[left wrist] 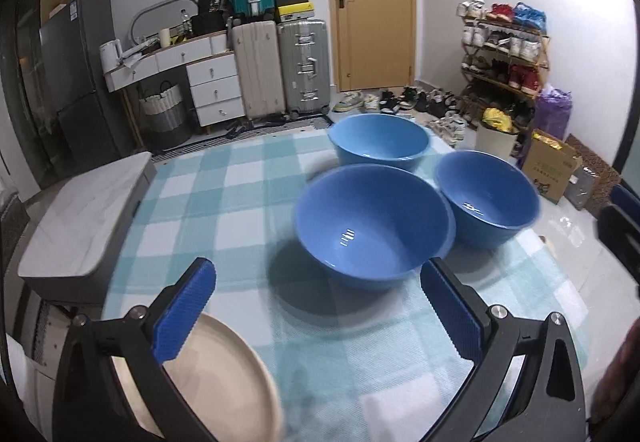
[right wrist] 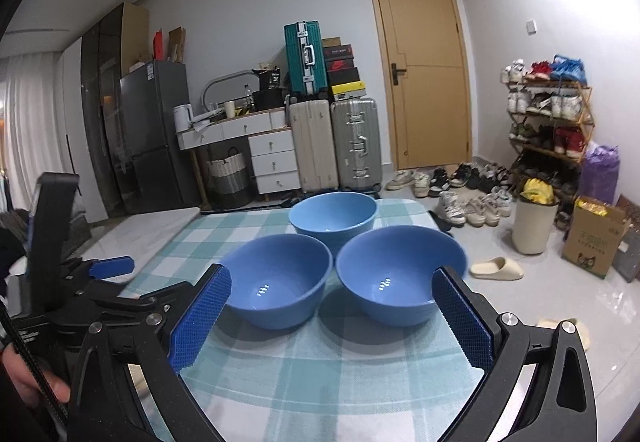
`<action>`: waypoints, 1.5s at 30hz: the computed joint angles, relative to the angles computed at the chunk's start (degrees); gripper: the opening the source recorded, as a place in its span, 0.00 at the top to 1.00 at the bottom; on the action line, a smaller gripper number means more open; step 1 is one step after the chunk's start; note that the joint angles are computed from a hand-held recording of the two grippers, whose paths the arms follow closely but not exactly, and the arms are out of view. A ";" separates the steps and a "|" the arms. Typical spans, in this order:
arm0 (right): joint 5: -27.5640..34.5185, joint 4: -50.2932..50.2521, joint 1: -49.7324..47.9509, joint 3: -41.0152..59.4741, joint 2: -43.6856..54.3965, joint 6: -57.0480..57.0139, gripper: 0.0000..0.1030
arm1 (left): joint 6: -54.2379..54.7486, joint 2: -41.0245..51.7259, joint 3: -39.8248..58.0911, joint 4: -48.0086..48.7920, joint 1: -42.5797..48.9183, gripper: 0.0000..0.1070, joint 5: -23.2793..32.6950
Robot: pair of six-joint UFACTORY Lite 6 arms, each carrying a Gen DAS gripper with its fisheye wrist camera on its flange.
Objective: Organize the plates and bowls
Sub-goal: 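Close the left gripper on a blue bowl rim while the right gripper grips another bowl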
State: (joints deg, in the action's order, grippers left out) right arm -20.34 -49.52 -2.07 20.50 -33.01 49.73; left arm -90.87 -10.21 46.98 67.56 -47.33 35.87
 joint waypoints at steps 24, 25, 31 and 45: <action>-5.39 -27.66 4.33 31.09 42.67 36.22 0.08 | 91.28 43.70 47.24 -69.53 28.44 0.06 -5.30; -6.44 -32.12 4.00 32.83 45.04 41.08 0.16 | 89.62 45.09 48.87 -67.13 27.95 0.06 -4.31; -7.52 -35.84 4.14 38.10 54.88 46.77 0.31 | 92.54 50.53 56.16 -65.98 26.63 0.15 -1.04; -8.34 -36.23 4.23 44.54 63.13 52.91 0.60 | 104.35 64.52 76.67 -82.52 31.56 0.68 14.25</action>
State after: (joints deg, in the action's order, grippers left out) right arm -28.68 -85.76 2.16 65.04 30.12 102.64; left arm 13.48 54.31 123.65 -14.96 -15.77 50.12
